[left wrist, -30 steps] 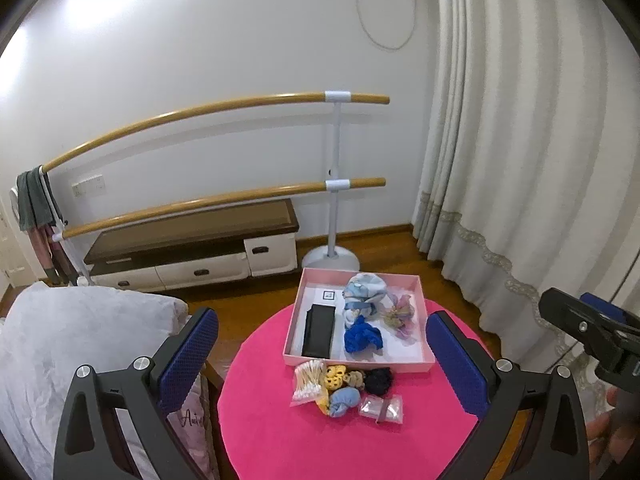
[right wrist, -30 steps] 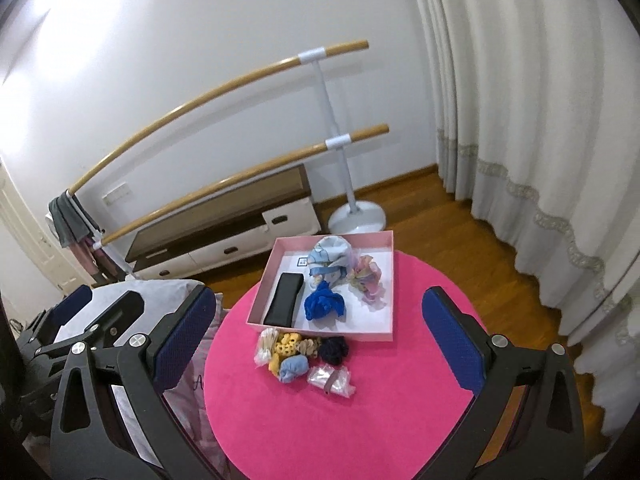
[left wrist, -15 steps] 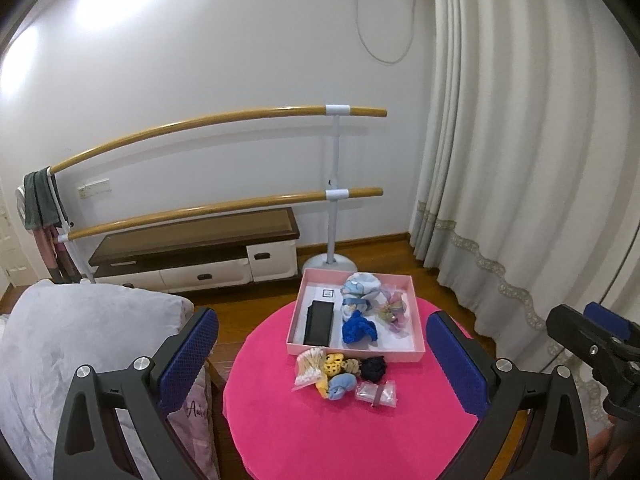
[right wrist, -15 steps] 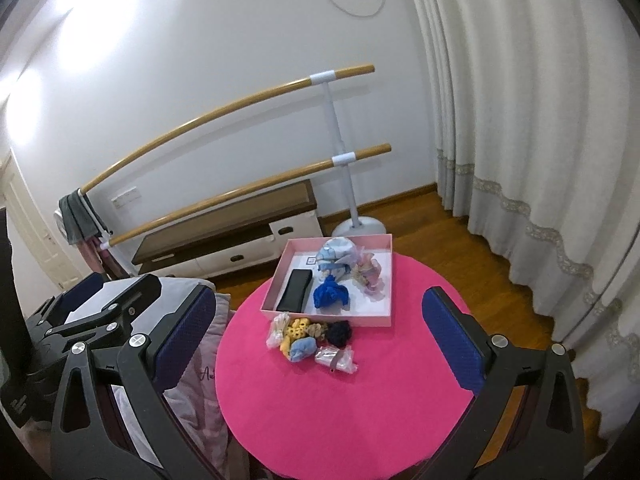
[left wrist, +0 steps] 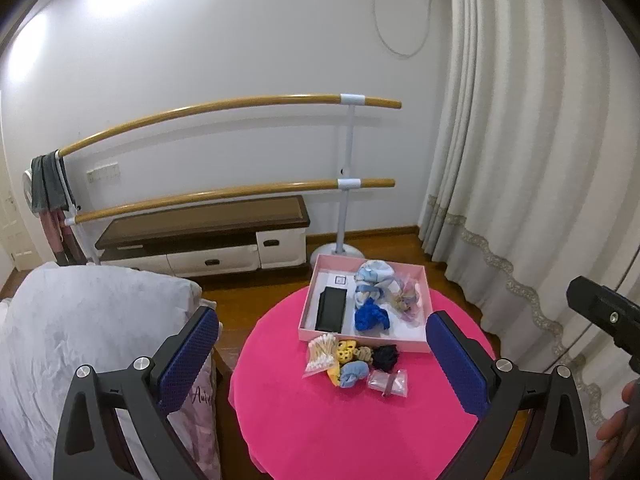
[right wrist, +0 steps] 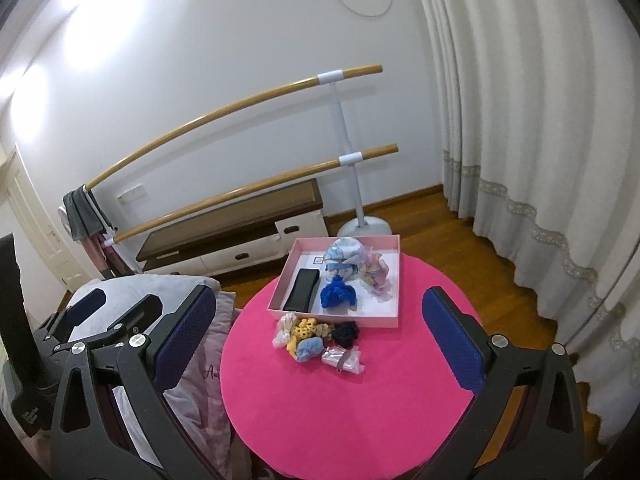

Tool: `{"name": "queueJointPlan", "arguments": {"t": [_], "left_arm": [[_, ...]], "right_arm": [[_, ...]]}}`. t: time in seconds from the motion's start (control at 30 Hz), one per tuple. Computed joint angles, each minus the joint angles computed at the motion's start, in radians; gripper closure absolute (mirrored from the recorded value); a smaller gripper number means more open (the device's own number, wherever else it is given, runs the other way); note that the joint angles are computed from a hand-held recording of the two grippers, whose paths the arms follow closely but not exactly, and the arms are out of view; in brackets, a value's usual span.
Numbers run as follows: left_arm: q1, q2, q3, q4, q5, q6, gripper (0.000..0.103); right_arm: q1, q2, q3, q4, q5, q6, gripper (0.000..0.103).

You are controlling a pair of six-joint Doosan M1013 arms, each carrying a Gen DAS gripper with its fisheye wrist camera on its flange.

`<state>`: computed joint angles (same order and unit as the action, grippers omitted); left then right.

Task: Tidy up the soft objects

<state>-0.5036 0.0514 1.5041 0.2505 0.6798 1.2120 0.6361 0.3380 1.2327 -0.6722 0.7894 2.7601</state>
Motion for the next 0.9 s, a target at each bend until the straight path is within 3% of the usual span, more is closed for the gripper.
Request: {"name": "queueJointPlan", "arguments": {"t": [0.5,0.9], "left_arm": [[0.022,0.121,-0.072,-0.059,0.122,0.066,0.000],[0.047,0.351,-0.208,-0.103,0.219,0.119,0.000]], "right_arm": [[-0.048,0.054,-0.022,0.180,0.046,-0.139,0.000],[-0.099,0.186,-0.056,0.406,0.102,-0.348,0.000]]}}
